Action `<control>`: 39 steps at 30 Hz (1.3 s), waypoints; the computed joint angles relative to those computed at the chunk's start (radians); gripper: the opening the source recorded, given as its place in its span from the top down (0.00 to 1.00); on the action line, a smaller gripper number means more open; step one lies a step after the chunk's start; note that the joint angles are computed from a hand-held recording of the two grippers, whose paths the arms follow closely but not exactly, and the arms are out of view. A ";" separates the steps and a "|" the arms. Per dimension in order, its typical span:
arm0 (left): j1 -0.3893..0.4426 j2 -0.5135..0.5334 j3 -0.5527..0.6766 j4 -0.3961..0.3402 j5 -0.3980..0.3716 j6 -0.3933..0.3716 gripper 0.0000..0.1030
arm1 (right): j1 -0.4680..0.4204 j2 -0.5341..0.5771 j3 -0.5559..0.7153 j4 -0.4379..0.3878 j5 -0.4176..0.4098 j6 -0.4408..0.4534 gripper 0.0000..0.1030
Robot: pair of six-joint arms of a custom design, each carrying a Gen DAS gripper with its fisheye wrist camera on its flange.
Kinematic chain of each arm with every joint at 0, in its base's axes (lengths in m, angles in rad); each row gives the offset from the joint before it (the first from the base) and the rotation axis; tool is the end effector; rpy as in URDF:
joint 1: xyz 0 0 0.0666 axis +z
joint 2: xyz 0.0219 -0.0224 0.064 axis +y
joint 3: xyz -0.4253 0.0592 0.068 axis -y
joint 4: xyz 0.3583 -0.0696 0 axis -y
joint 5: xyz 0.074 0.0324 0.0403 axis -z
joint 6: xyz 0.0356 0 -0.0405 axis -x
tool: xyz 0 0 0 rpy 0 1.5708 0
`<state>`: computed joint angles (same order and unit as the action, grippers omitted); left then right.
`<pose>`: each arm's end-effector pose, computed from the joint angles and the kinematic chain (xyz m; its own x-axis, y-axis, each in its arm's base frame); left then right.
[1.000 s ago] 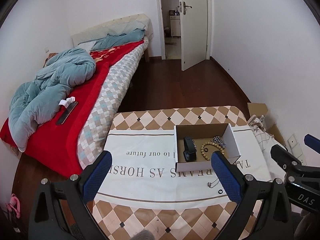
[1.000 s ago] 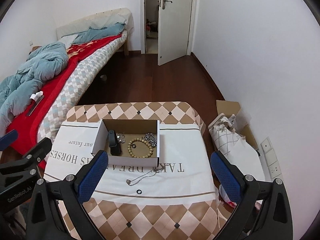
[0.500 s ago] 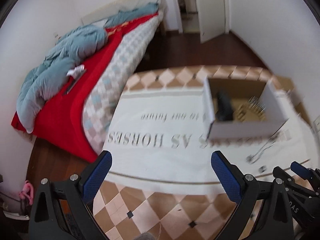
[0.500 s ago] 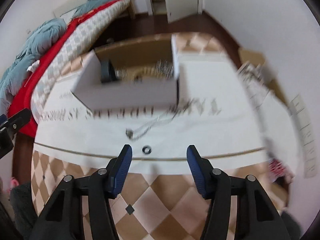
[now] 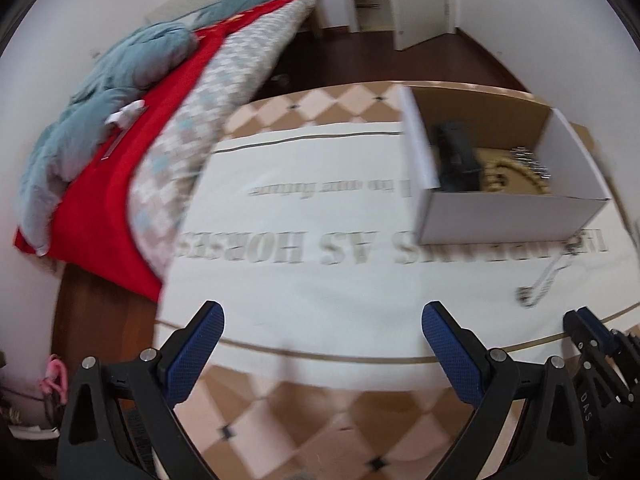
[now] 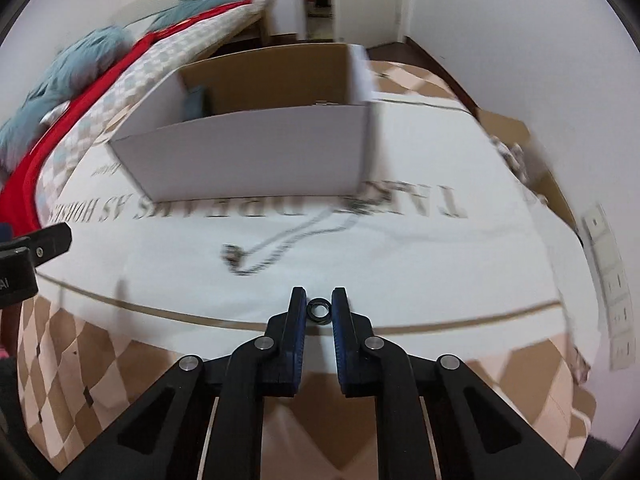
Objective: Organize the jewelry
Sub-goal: 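Grasp the second black ear stud with the right tool while the left tool grasps the silver necklace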
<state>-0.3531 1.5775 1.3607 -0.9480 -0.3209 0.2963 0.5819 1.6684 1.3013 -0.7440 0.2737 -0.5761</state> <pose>0.4589 -0.1576 0.3793 -0.8862 0.0313 -0.4623 -0.0496 0.9856 0.1618 0.4343 0.2737 0.3215 -0.8615 0.0610 -0.5040 0.0481 0.9981 0.0386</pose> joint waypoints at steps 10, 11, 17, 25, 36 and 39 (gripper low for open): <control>-0.103 0.147 0.107 -0.026 0.188 0.010 0.18 | -0.118 -0.093 -0.093 -0.010 -0.009 -0.085 0.87; -0.109 0.155 0.112 -0.024 0.193 0.011 0.19 | -0.121 -0.089 -0.092 -0.007 -0.008 -0.084 0.87; -0.136 0.167 0.118 0.021 0.216 -0.012 0.75 | -0.146 -0.091 -0.107 0.006 -0.013 -0.084 0.87; -0.140 0.123 0.112 0.028 0.219 -0.030 0.93 | -0.141 -0.120 -0.101 0.016 -0.020 -0.097 0.87; -0.111 -0.001 0.218 -0.051 0.270 -0.069 0.93 | -0.122 -0.190 -0.002 0.003 -0.053 -0.082 0.87; -0.101 -0.015 0.271 -0.087 0.273 -0.089 0.93 | -0.123 -0.193 0.032 0.000 -0.074 -0.077 0.87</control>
